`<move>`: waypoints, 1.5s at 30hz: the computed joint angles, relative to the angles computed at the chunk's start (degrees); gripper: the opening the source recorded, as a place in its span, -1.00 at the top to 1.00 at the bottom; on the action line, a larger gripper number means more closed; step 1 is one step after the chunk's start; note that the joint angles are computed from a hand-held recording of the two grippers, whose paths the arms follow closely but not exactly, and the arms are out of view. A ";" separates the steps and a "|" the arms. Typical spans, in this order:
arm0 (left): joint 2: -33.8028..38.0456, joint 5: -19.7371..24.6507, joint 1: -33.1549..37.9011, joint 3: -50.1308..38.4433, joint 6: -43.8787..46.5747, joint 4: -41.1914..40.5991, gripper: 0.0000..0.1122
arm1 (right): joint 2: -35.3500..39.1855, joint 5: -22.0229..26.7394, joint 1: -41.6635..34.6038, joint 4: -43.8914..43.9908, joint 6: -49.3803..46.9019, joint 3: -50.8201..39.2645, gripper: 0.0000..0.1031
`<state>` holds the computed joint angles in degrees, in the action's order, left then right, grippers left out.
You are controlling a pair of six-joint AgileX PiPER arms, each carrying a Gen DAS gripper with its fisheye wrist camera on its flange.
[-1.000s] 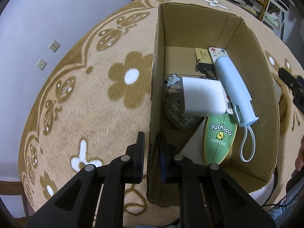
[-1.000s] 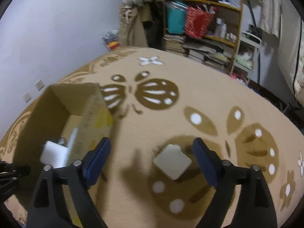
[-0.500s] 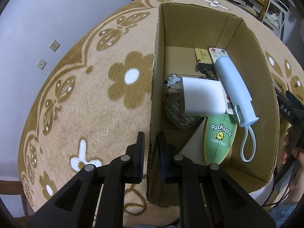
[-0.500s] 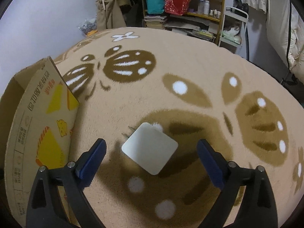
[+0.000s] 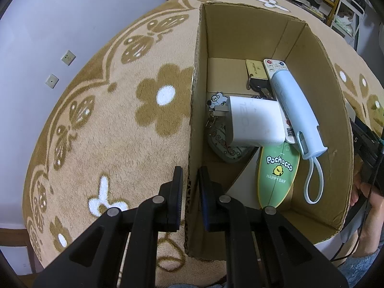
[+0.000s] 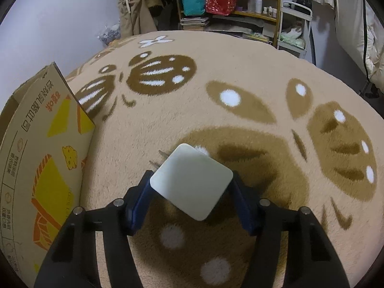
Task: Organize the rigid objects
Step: 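Carry the square charger into the box with the right tool and release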
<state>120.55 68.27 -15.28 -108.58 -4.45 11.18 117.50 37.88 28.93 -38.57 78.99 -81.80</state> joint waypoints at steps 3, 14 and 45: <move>0.07 0.05 0.02 -0.10 0.04 0.04 0.77 | -0.48 -0.21 0.10 -0.23 0.01 0.12 -0.28; -0.02 -0.15 -0.01 0.23 0.13 0.39 0.77 | -4.41 -0.92 0.81 -3.48 2.07 -0.05 -0.28; -0.11 -0.23 0.00 0.32 0.00 -0.25 0.76 | 1.20 -5.65 10.23 0.70 -15.21 -17.11 -0.29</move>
<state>120.44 68.04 -15.28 -108.26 -4.45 10.93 118.70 32.23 39.15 -37.86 63.78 -98.91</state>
